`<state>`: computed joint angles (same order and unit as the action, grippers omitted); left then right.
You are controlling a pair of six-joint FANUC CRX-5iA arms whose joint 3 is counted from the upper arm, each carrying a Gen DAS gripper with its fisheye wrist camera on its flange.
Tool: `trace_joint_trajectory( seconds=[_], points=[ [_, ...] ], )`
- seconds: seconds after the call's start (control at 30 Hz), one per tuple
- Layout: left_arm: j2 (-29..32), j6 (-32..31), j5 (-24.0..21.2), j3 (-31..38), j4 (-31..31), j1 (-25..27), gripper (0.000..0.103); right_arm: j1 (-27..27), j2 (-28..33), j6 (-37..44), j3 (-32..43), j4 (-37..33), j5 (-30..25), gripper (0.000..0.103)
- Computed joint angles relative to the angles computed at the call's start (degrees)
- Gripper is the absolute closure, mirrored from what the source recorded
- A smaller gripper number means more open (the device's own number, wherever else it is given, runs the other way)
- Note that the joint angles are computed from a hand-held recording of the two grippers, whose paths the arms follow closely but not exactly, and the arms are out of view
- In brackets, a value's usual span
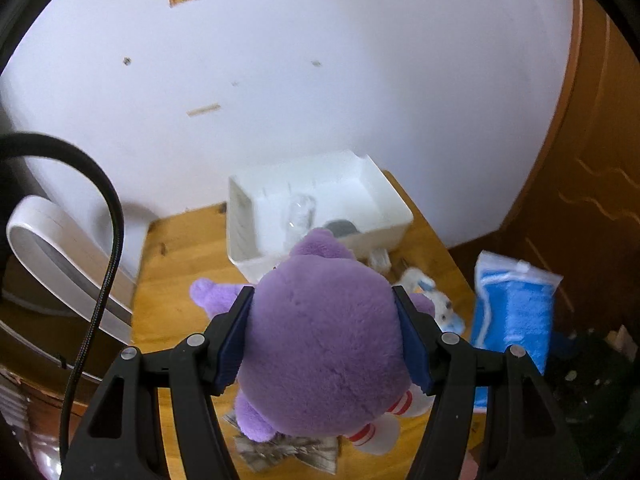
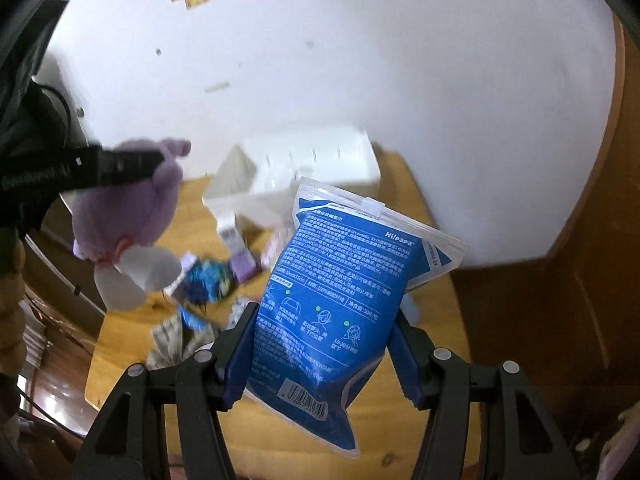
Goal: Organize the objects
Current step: 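Lift the purple plush with the left gripper while the right gripper carries the blue bag to the tray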
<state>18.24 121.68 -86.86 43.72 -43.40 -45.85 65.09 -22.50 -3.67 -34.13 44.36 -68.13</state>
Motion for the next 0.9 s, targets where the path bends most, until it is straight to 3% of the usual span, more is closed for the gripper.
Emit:
trace_joint_trajectory(
  seconds=[0.33, 0.73, 0.9],
  points=[
    [2.49, -4.45, -1.4, 8.34, -4.87, 0.23, 0.034, -8.27, 5.19, 9.2, 8.52, 5.55, 3.17, 0.042],
    [9.71, -11.56, -3.52, 22.31, -9.75, 1.72, 0.034, -18.89, 13.52, 20.43, 20.45, 4.99, 8.29, 0.042],
    [14.09, -14.65, -4.65, 30.68, -8.01, 4.51, 0.034, -22.55, 17.82, 24.79, 26.21, 4.0, 8.71, 0.042]
  ],
)
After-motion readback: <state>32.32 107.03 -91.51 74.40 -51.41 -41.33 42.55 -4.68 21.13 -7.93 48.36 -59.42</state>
